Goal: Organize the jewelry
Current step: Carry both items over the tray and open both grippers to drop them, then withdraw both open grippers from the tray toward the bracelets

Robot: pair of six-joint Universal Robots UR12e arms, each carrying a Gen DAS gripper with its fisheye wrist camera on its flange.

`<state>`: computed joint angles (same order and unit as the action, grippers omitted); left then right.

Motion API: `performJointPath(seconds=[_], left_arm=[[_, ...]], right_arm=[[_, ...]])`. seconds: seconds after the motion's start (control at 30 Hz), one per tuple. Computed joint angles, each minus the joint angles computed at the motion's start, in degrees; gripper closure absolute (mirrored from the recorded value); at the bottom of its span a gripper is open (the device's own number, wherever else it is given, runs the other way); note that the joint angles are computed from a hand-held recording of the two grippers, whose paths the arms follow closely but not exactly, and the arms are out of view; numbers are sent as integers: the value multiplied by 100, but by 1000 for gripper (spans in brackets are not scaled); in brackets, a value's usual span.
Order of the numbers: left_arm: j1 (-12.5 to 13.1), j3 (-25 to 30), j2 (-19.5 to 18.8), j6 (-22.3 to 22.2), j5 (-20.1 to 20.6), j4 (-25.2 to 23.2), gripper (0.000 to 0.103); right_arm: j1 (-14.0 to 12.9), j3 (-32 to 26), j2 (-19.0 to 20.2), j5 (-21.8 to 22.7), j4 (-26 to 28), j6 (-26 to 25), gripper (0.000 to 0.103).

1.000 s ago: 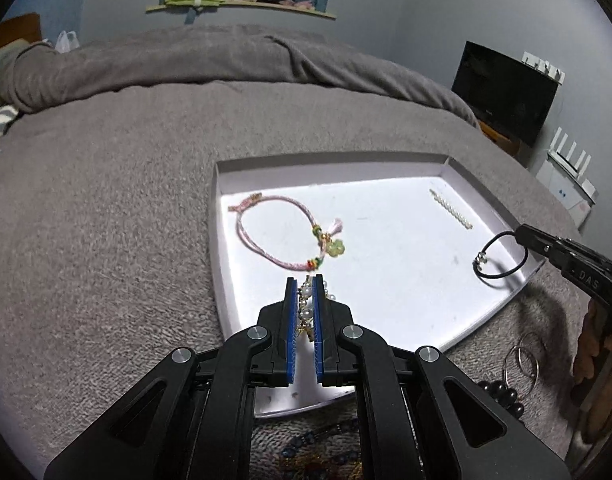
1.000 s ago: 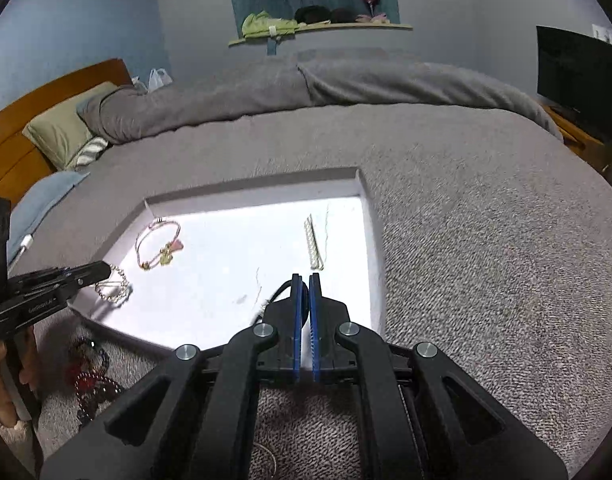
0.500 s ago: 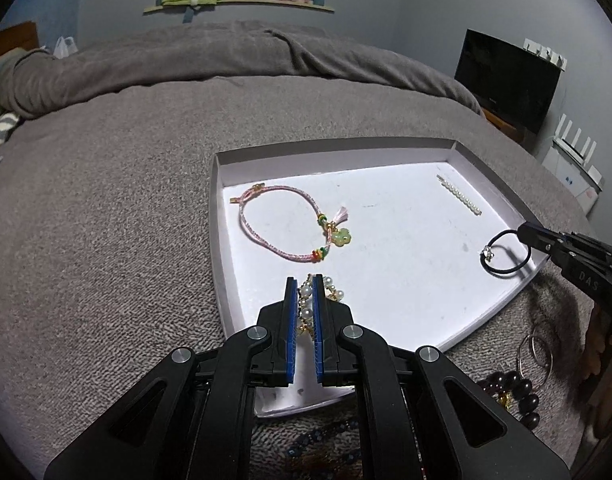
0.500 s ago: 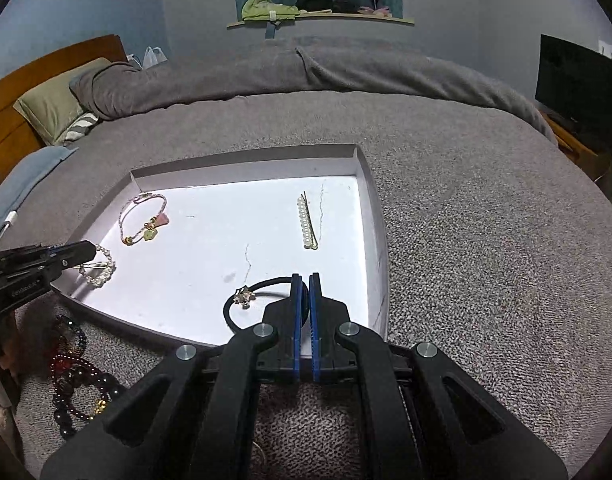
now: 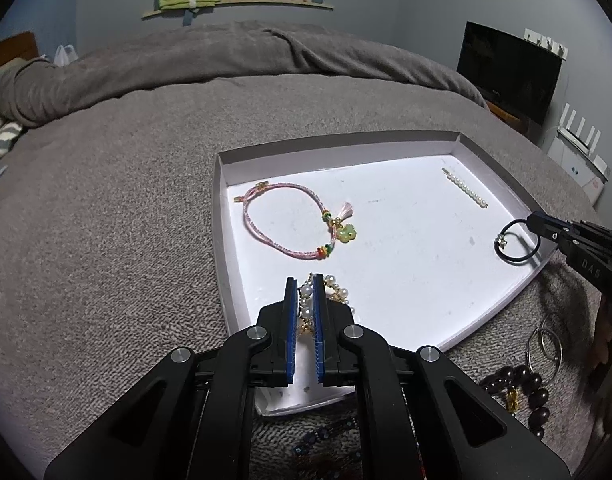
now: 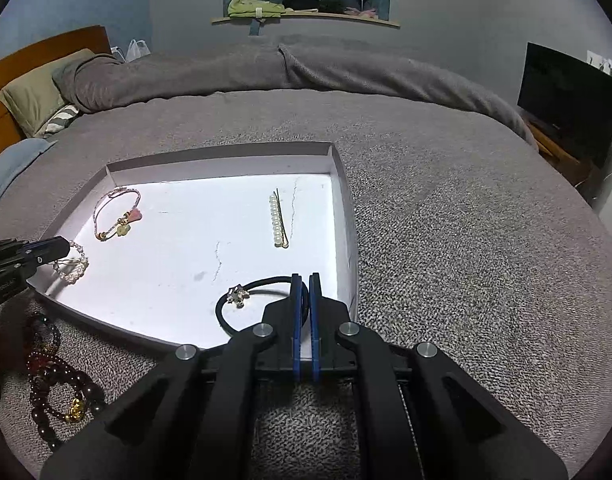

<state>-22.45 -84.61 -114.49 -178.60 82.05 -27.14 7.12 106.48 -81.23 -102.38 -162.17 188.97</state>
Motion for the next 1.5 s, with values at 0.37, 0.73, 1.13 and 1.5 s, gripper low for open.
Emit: performJointPath(seconds=[0.37,0.73,1.13,1.5], left_arm=[[-9,15,-9,14,41,-17,94],[8,-111,68,-80,62,403,65],[-62,-319,243,-202,357,964,20],[-110,-648,448,-485,1035,1290,9]], right_arm=[[-3,27,-29,88,-78,-19,88],[-8,147,-102,192,-655,-1,58],[51,294,-174,-16,-1462,0,5],[55,333,-255,-230,-1166,401,5]])
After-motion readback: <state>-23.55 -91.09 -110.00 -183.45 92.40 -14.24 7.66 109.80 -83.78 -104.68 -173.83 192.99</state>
